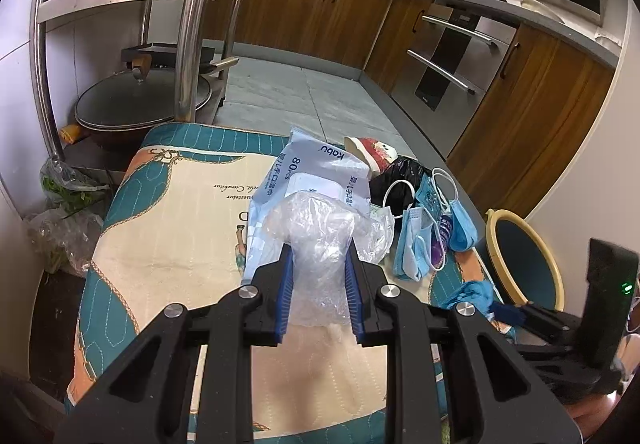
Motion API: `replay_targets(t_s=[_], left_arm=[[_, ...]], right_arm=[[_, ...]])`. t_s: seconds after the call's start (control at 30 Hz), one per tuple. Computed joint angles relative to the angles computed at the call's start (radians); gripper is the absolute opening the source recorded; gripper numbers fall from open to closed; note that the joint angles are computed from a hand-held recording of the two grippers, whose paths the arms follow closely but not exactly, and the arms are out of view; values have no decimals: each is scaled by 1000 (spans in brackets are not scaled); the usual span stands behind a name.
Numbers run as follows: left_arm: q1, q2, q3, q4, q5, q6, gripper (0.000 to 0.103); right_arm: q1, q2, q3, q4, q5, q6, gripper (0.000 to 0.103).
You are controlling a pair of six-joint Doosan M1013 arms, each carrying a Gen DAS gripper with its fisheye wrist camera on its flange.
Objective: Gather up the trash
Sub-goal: 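Carry the blue wrapper and clear bag over the teal bin with both grippers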
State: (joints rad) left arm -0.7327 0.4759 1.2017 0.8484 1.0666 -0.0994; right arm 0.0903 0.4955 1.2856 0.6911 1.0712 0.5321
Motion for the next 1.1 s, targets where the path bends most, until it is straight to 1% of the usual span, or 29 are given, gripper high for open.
replay_targets(t_s=[0.3, 0.63, 0.87, 1.1], left_arm=[[-9, 0, -3, 31, 0, 1, 23], [-17, 10, -26, 52, 3, 31, 23], [-18, 34, -70, 28, 9, 94, 23], [-18, 80, -154, -6, 0, 195, 23]], right_arm=[[-39, -33, -8, 49, 3, -64, 53], [-88, -33, -23, 95, -42, -45, 53], [-109, -27, -24, 102, -85, -20, 53], [-129, -13, -41, 88, -111, 32, 53]])
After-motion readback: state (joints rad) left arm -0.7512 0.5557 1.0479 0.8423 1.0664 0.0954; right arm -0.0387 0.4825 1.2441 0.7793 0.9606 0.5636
